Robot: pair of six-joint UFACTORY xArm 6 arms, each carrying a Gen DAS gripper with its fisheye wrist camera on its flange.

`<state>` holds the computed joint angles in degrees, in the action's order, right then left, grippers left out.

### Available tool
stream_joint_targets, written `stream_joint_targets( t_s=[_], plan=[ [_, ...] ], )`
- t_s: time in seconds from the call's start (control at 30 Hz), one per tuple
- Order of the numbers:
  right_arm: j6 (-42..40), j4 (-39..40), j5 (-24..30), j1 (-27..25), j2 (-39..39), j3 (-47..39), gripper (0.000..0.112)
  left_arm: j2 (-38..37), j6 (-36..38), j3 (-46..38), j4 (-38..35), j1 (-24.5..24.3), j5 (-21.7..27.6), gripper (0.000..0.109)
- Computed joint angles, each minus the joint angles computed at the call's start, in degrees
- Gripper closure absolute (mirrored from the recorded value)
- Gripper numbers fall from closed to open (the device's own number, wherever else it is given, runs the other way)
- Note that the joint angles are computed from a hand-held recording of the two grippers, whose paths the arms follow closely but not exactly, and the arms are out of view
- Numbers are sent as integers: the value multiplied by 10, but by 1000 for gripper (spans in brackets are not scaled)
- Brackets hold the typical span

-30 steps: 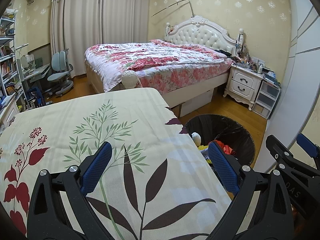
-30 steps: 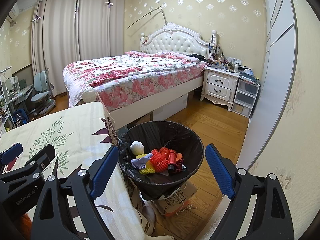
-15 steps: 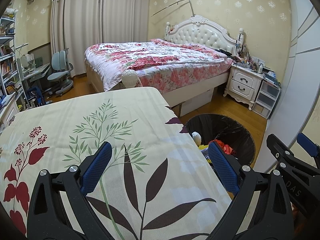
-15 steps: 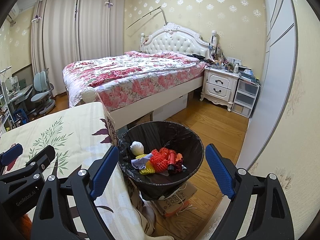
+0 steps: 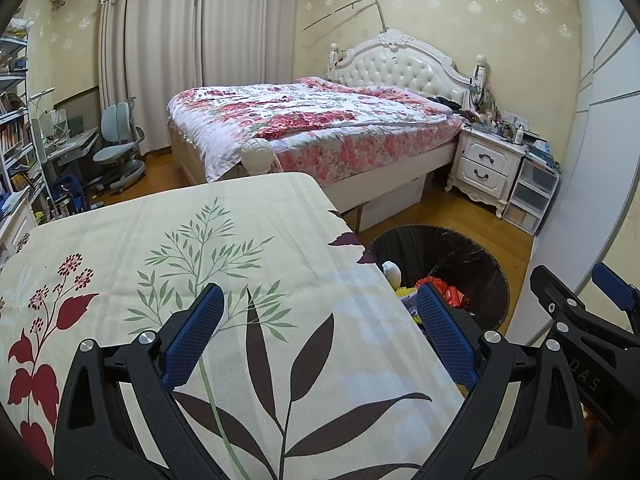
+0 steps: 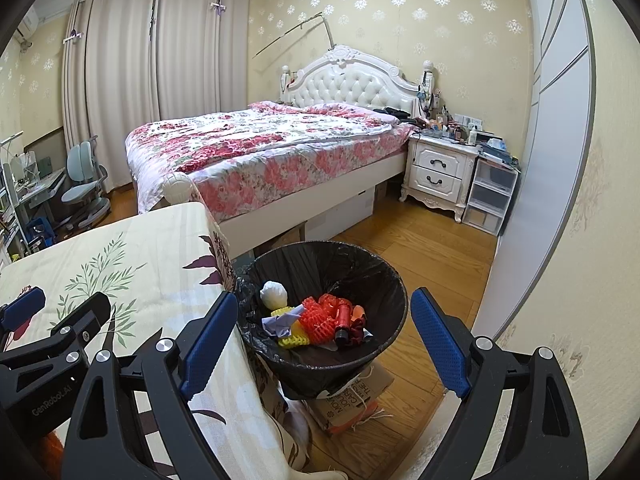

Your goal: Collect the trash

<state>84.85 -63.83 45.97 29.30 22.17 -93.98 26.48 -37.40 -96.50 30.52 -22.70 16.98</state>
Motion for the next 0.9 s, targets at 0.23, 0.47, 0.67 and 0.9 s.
stream_joint_targets(
  t_s=[0.23,0.47,0.67,0.9],
  plan=[
    [0,0,1,1,1,-2,27,-8,-20,14,25,1,-13,14],
    [-4,4,0,1,1,0,27,-9,-44,12,54,3,-15,14],
    [-3,2,-2,0,0,3,27,-11,-71,16,91,8,-33,14],
    [-14,7,-4,3,14,-13,27,-6,-51,11,70,14,-27,14]
  ],
)
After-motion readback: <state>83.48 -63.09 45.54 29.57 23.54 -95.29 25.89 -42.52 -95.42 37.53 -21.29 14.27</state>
